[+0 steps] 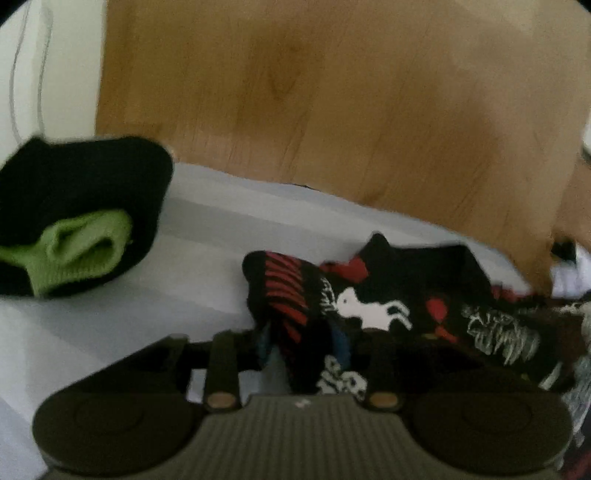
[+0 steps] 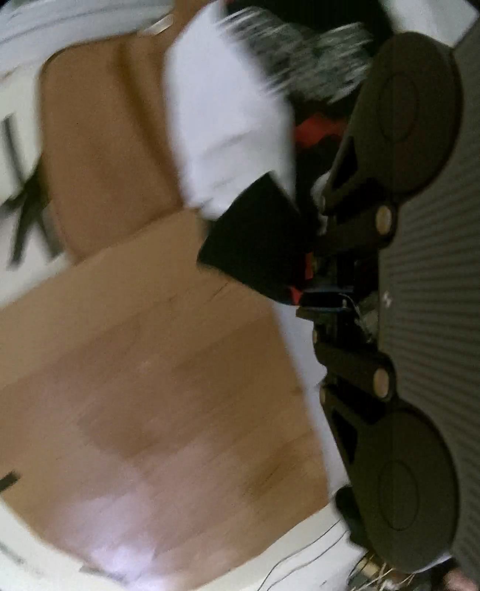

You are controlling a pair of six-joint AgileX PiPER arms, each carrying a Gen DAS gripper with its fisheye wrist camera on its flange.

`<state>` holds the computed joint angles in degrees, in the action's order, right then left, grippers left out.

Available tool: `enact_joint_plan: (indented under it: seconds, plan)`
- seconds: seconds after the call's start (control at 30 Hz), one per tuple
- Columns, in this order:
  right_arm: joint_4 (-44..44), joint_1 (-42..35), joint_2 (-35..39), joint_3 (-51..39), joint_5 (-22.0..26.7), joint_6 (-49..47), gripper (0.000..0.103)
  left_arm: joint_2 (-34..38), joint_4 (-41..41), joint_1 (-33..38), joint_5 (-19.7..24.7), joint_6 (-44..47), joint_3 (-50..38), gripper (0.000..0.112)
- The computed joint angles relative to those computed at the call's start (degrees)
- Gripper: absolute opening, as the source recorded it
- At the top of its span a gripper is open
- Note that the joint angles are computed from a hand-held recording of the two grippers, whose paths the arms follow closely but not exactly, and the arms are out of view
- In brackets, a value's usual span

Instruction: Fold small clothes

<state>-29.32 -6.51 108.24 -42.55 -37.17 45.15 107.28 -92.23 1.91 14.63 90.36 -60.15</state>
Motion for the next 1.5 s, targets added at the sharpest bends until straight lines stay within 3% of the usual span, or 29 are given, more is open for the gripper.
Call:
enact_joint_plan:
  seconds: [0.07,0.13,0.23,0.37,0.47,0.53,0.6,0.63,0.7,0.77,0.83,0.9,0.97,1.03,1.1,1.17,1.27,1.33,1.4,1.43,1.47,1.5]
  plan:
    - [-0.49,-0.98,0.69,0.80,0.36,0.14,0.010,-1.36,-2.99,-1.83,-4.33,3.58,1.20,0.053]
    - [0.11,-0.93,0.39,1.36,-0.47,-0.13,0.010,-2.47,-5.51,-1.08,-4.23,6.02,2.08,0.054]
    - [10.72,7.06,-2.72,1.29,0.94,-10.76,0.010,-5.66,2.52,5.26,4.67,-3.98,3.69,0.055]
    - [15.28,17.77,-5.47,-3.54,6.13,-25.94,0.010,-6.87,8.08,12.71,15.42,-14.81,2.83,0.056]
    - [2.81,25.21,-1.57,-12.09,14.79,-22.69,0.013,-5.69,10.30,16.09,22.02,-19.65,1.33,0.060]
    - [-6.76,29.24,3.18,-17.95,22.27,-18.14,0.018,-5.22,12.10,16.10,23.14,-21.50,0.71,0.062]
    - [-9.55,29.76,5.06,-18.96,24.71,-16.56,0.036,-5.46,14.45,14.57,21.80,-22.80,0.65,0.062]
    - [-11.40,28.53,4.05,-17.42,23.25,-12.96,0.038,-5.50,14.09,14.08,21.78,-21.59,0.95,0.062]
    - [-17.62,22.75,2.37,-13.28,15.39,-1.50,0.053,-5.18,13.50,13.43,22.45,-19.66,0.94,0.062]
    - [-20.89,17.48,0.50,-10.12,10.26,7.76,0.058,-4.76,12.85,11.79,21.74,-18.23,0.61,0.061]
    - [-19.35,15.70,-0.35,-9.41,10.48,13.12,0.058,-4.49,12.68,10.20,21.32,-17.87,0.09,0.058]
    - [-20.12,14.92,0.57,-10.22,14.07,17.75,0.059,-4.64,10.01,7.94,19.76,-14.51,0.80,0.056]
    - [-24.50,14.62,2.22,-10.36,14.88,23.48,0.059,-5.25,8.95,5.79,18.11,-12.15,1.75,0.054]
    - [-22.11,16.08,4.28,-11.09,14.79,21.51,0.056,-5.26,9.40,3.83,16.83,-11.24,2.01,0.048]
    - [-13.06,18.93,5.49,-11.54,15.53,11.35,0.013,-5.28,12.44,1.71,14.59,-13.28,1.82,0.039]
    - [-1.60,20.04,3.91,-9.17,12.68,1.30,0.013,-5.40,14.10,-0.20,12.37,-13.95,1.62,0.031]
    - [15.58,21.22,1.27,-4.37,5.31,-15.81,0.012,-7.21,4.09,-0.86,10.47,-4.19,3.83,0.032]
    - [23.54,22.09,1.54,-4.06,7.50,-22.50,0.013,-7.51,2.96,-1.72,9.21,-3.75,3.58,0.032]
    - [23.05,22.21,4.69,-7.13,14.12,-23.57,0.020,-6.19,8.94,-3.95,6.67,-10.10,1.57,0.032]
    - [20.63,21.29,4.31,-6.48,13.99,-21.34,0.020,-4.97,10.81,-5.31,5.18,-11.64,0.74,0.032]
    - [17.00,19.90,2.82,-5.33,14.44,-17.57,0.030,-3.44,10.96,-6.80,3.08,-10.90,0.28,0.032]
    - [11.65,17.67,1.02,-3.38,13.05,-11.84,0.033,-1.77,8.96,-8.75,-0.39,-7.87,0.15,0.031]
